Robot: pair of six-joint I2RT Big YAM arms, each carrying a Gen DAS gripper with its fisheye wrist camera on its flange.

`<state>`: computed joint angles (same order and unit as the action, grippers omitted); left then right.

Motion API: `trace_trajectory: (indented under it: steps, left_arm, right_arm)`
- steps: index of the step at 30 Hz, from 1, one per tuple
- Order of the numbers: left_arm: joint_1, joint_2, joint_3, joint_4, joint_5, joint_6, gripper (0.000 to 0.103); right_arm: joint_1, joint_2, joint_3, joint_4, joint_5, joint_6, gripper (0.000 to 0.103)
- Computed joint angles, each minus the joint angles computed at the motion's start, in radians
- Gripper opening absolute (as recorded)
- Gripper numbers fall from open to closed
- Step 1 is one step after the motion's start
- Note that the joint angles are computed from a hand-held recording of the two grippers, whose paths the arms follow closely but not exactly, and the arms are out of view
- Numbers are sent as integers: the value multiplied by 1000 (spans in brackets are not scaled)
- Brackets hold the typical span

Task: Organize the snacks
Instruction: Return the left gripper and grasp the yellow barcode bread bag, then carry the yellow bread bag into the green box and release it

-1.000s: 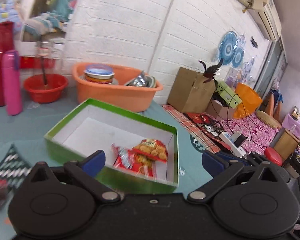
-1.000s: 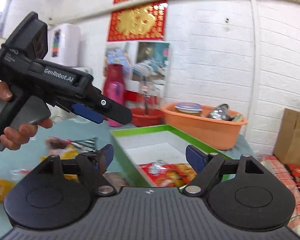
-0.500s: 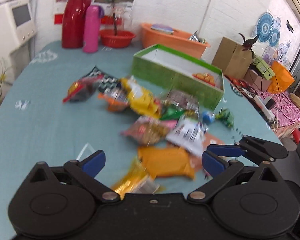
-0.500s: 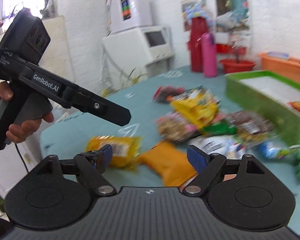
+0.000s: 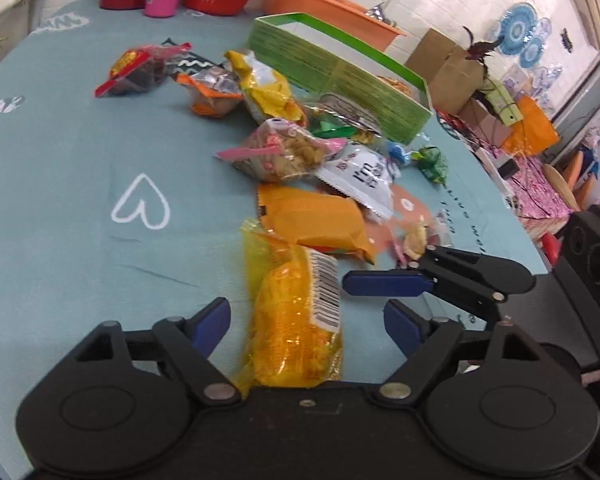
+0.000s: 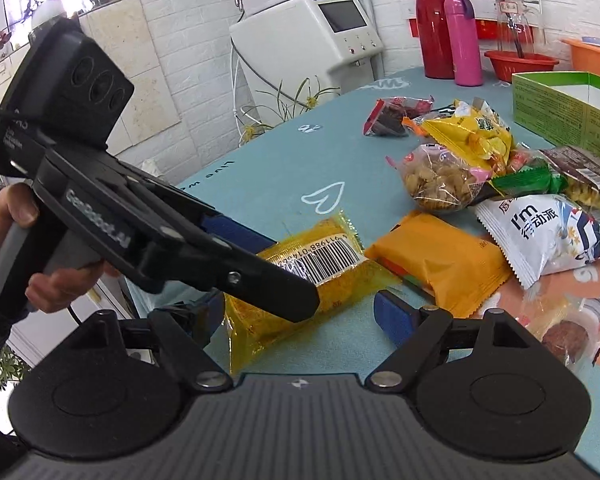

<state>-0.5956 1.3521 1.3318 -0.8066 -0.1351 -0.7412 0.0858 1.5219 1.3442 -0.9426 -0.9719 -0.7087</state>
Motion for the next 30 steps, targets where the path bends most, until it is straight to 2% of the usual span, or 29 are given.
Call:
trace_trajectory:
  steps: [5,6,7,9,14,18,21,24,27,30]
  left_arm:
    - [9,8,-9,21,32,-23,103]
    - [9,12,-7,22,37,-23,99]
    - [7,17,-4,19,33,-20,93]
    - [-5,27,8,2,-5,-15,51]
    - [-22,16,13,-5,-44,-43,51]
    - [-59,10,62,-18,-129,-9,51]
    - [-67,26,118,-5,-168,52,51]
    - [-51,80,205,13,-178,142,51]
    - [-20,155,301,48,-147,241,51]
    - [18,253,420,64,-86,308,51]
  right_arm:
    - [23,12,-5,-2,3,11,103]
    - [26,12,-10,9,2,20,103]
    - [27,10,-20,39,-9,38,103]
    - [32,4,-41,107,-13,87,103]
    - [22,-11,-47,119,-30,67,103]
    - [0,-49,-54,175,-73,65,101]
    - [-21,-62,-40,244,-99,87,101]
    - [-40,-42,3,339,-101,138,101]
    - [-55,-6,52,459,-69,221,101]
    - [-70,58,131,521,-23,280,101]
